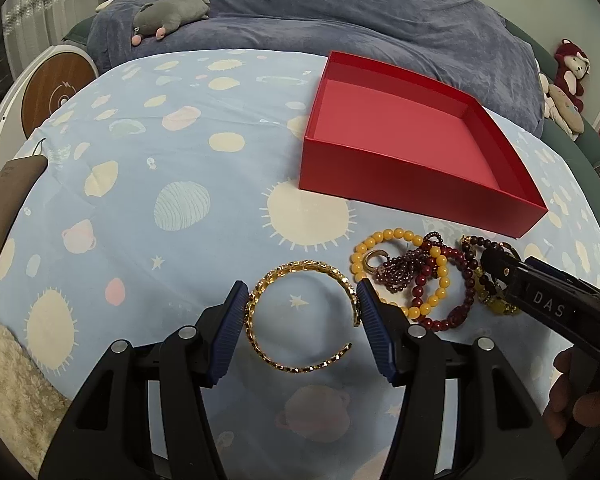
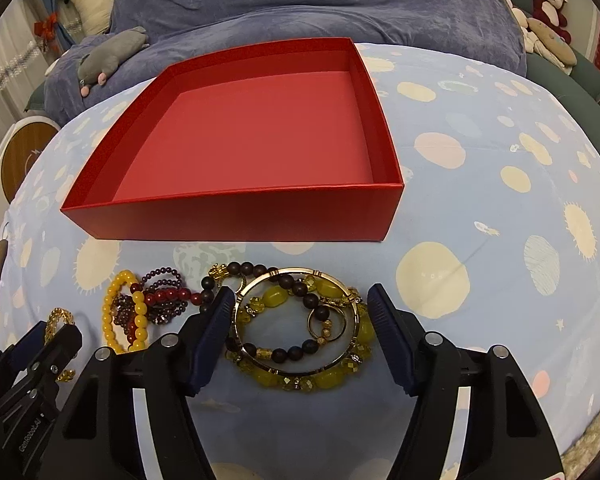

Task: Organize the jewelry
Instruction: 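Grasp the thin gold bangle with the right tool while the left tool lifts its bangle, then carry both bangles into the red box and open both tools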

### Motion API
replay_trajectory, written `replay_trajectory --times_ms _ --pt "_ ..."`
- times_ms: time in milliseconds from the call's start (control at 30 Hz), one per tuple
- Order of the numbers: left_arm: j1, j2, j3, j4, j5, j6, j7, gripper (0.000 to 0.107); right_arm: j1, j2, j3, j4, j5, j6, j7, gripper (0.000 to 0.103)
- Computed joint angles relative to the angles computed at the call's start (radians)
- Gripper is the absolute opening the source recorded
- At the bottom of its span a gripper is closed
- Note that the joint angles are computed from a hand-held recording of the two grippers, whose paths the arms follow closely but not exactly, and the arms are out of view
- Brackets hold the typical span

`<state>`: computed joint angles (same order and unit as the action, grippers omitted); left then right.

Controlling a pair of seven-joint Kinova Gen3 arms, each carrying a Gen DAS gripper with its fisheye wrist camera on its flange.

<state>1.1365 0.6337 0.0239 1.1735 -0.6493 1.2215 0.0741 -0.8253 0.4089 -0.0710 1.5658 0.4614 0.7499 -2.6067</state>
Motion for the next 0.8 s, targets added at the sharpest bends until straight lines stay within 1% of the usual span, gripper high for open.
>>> replay_trajectory --times_ms 33,200,367,533,667,800 --pt "0.0 0.001 0.001 -0.001 -0.001 -0.002 -0.002 0.054 -0.007 -0.002 0.004 0.004 0.01 0.002 -0.005 0.061" --pt "0.003 0.005 0.001 -0.011 0.0 0.001 -0.006 0.054 -0.003 -0.024 0.0 0.032 0.01 -0.008 -0.024 0.061" --pt "0.013 -0.002 -0.003 -0.012 -0.006 0.008 0.004 0.054 -0.014 -0.079 -0.001 0.079 0.049 -0.02 -0.082 0.061" --pt "0.019 -0.008 -0.002 -0.04 -0.02 0.035 -0.012 0.054 0.005 -0.141 -0.033 0.104 0.067 -0.015 -0.103 0.061" --pt "0.004 -0.01 -0.004 -0.094 -0.036 0.051 -0.07 0.054 0.042 -0.16 -0.057 0.066 0.058 -0.009 -0.06 0.061" --pt "-0.038 0.006 -0.016 -0.193 -0.049 0.042 -0.178 0.054 0.099 -0.131 -0.062 -0.031 0.01 -0.016 0.043 0.061"
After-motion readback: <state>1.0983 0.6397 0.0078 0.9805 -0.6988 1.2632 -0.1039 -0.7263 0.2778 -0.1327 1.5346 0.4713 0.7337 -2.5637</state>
